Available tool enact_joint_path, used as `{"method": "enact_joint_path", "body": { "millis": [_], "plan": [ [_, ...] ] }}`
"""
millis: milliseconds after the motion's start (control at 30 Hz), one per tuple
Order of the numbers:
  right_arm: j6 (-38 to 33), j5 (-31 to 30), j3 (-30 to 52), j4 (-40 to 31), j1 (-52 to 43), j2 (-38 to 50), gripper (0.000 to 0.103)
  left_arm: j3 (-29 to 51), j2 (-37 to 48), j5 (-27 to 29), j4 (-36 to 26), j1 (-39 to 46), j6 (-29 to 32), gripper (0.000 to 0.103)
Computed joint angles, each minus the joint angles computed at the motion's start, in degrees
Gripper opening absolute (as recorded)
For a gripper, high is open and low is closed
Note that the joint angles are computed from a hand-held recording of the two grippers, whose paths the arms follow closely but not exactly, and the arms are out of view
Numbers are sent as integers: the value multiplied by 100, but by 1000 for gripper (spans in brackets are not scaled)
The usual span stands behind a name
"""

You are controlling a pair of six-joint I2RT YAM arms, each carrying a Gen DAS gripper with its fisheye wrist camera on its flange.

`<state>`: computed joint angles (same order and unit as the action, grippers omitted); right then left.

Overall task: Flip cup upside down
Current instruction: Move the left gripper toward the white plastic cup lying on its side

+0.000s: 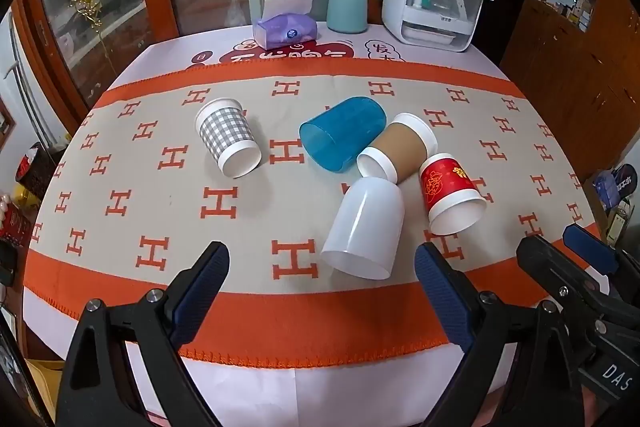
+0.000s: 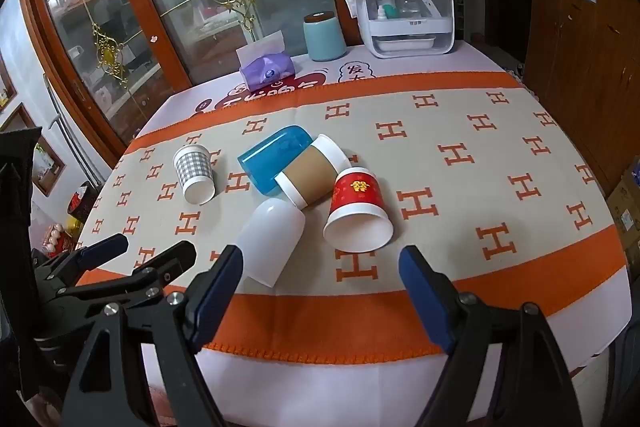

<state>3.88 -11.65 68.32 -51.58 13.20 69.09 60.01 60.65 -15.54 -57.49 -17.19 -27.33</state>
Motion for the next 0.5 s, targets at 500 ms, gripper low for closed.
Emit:
{"method": "enact_joint_path", "body": {
  "millis": [500],
  "plan": [
    [-4, -29, -29, -8, -49, 47, 81, -77, 128, 226, 46, -12, 76, 93]
  ]
}}
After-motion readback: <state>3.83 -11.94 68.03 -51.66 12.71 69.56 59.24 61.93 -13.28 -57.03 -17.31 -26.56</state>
